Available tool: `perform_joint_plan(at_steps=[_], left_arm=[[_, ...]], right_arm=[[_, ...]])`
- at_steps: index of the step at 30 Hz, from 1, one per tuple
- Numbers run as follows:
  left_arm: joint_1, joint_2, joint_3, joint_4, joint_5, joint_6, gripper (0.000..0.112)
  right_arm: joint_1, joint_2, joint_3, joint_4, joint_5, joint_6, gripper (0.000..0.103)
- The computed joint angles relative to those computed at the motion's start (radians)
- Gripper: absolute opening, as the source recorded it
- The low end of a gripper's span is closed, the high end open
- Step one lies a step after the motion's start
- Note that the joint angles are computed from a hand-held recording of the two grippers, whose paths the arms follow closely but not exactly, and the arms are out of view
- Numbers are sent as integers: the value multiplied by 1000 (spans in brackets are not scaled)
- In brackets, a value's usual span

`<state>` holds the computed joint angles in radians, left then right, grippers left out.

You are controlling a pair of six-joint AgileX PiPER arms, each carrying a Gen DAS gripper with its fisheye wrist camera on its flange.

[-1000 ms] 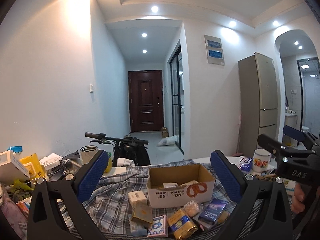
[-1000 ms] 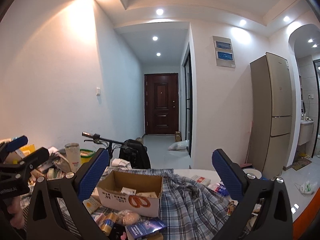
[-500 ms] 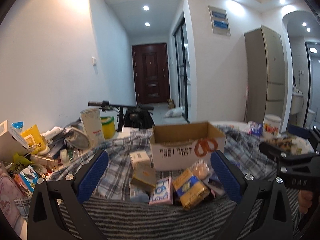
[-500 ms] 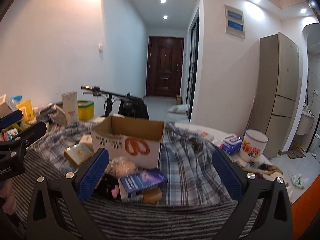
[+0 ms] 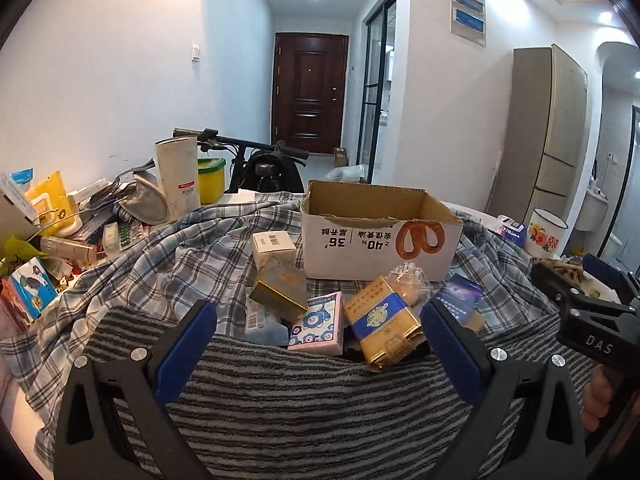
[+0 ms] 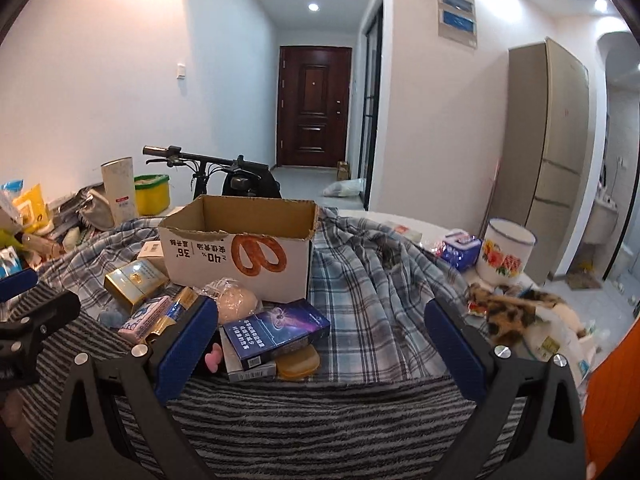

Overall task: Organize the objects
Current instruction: 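Lower both open tools toward the packs lying before the box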

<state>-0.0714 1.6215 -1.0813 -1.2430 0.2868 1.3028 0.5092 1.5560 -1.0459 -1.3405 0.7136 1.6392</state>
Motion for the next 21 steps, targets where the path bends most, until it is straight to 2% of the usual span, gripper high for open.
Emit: perform_joint_plan(at_steps=[2, 5, 6, 9, 11, 14, 17, 21], left_arm=[[7, 0, 2, -17, 23, 17, 103], [19, 7, -29, 94, 89, -68, 103], [30, 10, -37, 89, 117, -69, 103], [46, 16, -48, 83, 160, -73, 103], [44, 18, -50, 80, 159, -61, 103], [25, 22, -39, 55, 111, -24, 103], [12, 50, -73, 140, 138, -109, 103], [-10, 100, -135, 258, 182, -261, 103]], right_arm=[[3, 13, -11, 3, 27, -2, 103], [15, 32, -22, -3, 73, 6, 103], [16, 32, -24, 1, 79, 5, 103], [4, 13, 1, -21, 44, 39, 103], [2, 4, 18, -48, 30, 70, 103], [19, 5, 22, -65, 60, 87, 103], [44, 22, 16, -94, 109, 109, 103], [35, 22, 26, -112, 61, 134, 103]])
